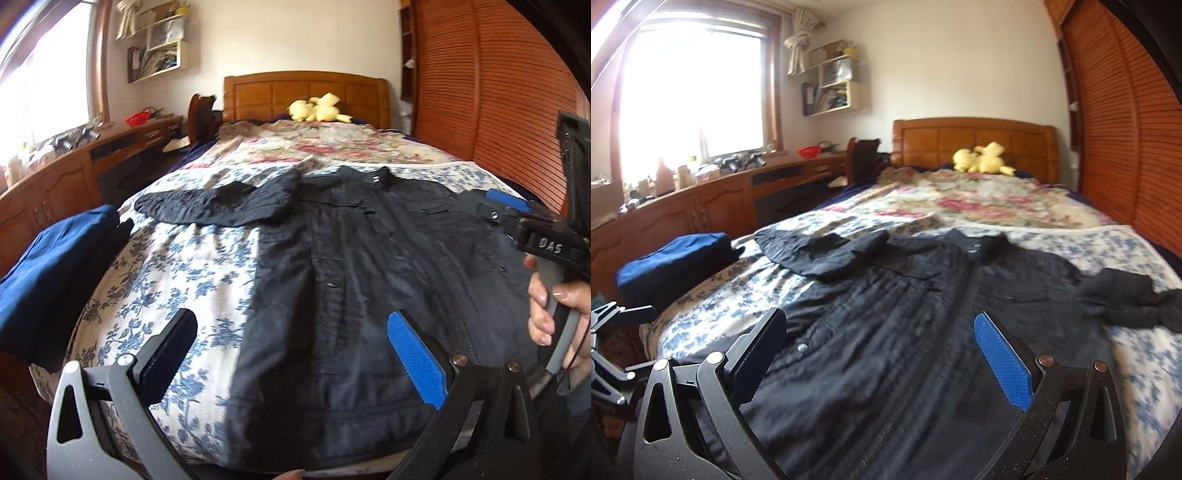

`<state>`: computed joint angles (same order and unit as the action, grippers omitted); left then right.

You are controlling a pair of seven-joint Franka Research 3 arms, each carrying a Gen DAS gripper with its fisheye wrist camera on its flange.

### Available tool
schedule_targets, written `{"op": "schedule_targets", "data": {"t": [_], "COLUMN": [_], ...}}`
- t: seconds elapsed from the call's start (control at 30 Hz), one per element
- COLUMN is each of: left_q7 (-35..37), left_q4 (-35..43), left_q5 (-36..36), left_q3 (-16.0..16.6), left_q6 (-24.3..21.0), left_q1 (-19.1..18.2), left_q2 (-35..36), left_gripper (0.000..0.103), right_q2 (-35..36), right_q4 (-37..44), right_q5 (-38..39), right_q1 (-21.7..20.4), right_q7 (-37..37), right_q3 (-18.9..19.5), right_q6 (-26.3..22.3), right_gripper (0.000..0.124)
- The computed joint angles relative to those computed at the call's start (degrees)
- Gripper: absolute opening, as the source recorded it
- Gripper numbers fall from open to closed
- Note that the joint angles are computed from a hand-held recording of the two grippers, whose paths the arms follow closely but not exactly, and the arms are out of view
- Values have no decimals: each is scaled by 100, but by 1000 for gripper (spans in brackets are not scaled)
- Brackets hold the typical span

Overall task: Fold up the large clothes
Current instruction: 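Lower the left tool to the jacket sleeve and close on it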

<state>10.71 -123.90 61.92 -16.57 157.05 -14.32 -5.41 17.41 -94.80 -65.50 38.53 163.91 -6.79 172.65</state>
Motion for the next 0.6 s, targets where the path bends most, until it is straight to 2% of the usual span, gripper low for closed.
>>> {"op": "schedule_targets", "data": {"t": [0.1,0.17,0.27,0.47,0.6], "left_q7": [-8,23,238,1200,2028], "left_q4": [29,70,73,294,935], "left_q5": [-22,-86,-354,-1316,-1745], "left_q3": [81,129,259,492,629], "left_q6": [28,-71,50,436,271], "left_q1": [82,127,221,420,467], "left_q2": [60,105,155,480,1034], "left_gripper": [103,103,103,103,103], "right_q2": [729,1226,1906,2685,2629], "right_q4": [697,1246,2048,2934,2762], "right_q5": [1424,2168,2846,3701,4087], "right_q1": [-533,-836,-1016,-1096,-1078], "right_q7": [-1615,-2629,-3676,-4867,-4985], "right_q3": [698,1216,1685,2034,1918], "right_q6": [57,-143,-519,-1011,-859], "right_gripper": [103,103,103,103,103]}}
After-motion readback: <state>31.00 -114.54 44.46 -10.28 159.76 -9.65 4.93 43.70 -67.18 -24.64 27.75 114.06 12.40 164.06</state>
